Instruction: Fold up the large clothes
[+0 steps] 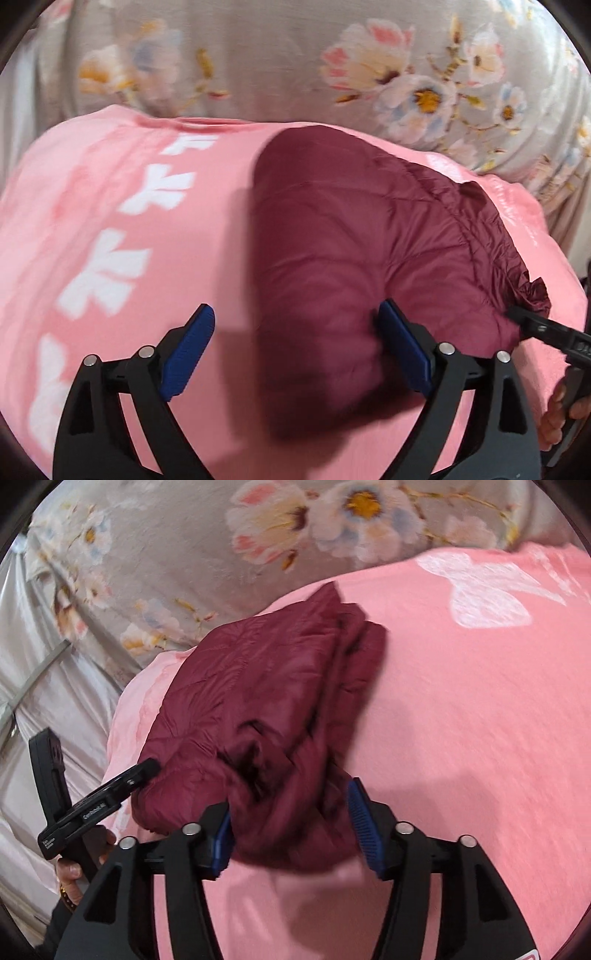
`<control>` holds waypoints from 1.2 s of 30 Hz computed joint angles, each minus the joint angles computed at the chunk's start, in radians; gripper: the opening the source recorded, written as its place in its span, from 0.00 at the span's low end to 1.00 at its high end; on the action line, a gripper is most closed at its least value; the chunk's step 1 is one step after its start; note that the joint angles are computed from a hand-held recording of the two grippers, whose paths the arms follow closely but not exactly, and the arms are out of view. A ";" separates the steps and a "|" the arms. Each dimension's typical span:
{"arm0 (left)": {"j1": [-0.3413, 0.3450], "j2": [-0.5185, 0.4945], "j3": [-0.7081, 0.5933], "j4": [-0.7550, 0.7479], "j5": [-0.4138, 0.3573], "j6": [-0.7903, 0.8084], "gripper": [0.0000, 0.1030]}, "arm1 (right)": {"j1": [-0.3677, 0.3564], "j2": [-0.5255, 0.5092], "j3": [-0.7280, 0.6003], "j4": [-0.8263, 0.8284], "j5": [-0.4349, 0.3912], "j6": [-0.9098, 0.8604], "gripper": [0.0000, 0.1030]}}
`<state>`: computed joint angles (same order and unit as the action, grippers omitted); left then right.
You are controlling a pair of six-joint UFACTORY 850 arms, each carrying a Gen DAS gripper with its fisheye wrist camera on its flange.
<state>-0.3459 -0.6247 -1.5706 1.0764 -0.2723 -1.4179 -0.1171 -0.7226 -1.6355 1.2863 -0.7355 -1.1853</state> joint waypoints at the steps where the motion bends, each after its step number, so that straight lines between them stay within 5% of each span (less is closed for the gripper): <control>1: -0.001 0.015 0.009 -0.056 -0.023 0.043 0.85 | -0.020 0.014 0.021 0.005 -0.023 0.020 0.57; 3: -0.009 0.035 0.009 -0.138 -0.099 0.097 0.85 | -0.042 0.065 0.077 0.005 0.005 0.040 0.48; 5: -0.029 0.034 -0.026 -0.143 -0.223 0.084 0.85 | -0.032 0.117 0.110 -0.020 0.072 0.006 0.14; 6: -0.040 0.029 -0.047 -0.120 -0.272 0.059 0.85 | -0.017 0.143 0.123 -0.037 0.122 -0.013 0.09; 10: -0.093 -0.042 -0.183 -0.072 -0.458 0.025 0.85 | 0.065 0.203 0.136 -0.026 0.286 -0.145 0.06; 14: -0.115 -0.147 -0.323 -0.129 -0.576 0.067 0.85 | 0.109 0.127 0.043 -0.228 0.311 0.060 0.06; 17: -0.111 -0.191 -0.364 -0.198 -0.580 0.102 0.85 | 0.122 0.076 0.001 -0.394 0.320 0.238 0.06; 23: -0.114 -0.215 -0.347 -0.179 -0.558 0.040 0.87 | 0.116 0.028 -0.016 -0.398 0.301 0.278 0.03; 36: -0.128 -0.247 -0.344 -0.102 -0.556 -0.035 0.87 | 0.143 0.033 0.044 -0.256 0.423 0.100 0.03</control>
